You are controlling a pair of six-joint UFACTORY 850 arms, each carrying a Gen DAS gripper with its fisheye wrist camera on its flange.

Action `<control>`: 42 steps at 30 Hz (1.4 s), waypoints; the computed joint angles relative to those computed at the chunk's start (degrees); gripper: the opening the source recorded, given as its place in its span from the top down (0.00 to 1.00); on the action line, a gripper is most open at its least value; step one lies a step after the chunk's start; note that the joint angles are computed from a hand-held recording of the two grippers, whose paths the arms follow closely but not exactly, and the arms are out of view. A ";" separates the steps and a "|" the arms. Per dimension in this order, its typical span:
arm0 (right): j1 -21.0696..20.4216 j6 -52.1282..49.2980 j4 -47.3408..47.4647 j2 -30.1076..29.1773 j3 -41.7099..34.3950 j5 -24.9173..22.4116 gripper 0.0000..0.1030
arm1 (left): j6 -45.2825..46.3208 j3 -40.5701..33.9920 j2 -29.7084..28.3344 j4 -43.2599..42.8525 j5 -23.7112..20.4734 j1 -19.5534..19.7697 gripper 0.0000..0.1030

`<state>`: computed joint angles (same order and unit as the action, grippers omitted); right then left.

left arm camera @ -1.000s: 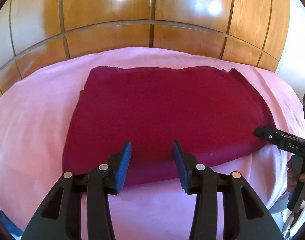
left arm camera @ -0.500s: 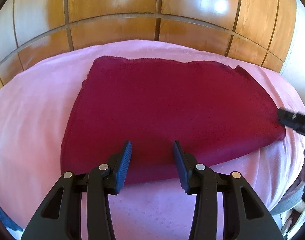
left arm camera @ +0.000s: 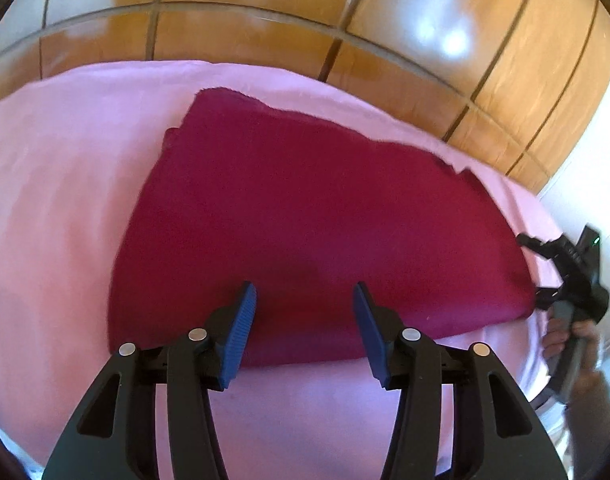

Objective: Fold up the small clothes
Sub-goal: 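Grasp the sweater edge with the right tool and lift it over the body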

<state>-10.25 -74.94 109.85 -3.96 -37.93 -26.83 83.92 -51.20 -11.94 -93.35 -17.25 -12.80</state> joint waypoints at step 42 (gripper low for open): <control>27.57 23.54 -23.88 -19.33 -33.54 -6.18 0.82 | -9.72 -5.05 -4.55 5.93 -21.86 14.29 0.71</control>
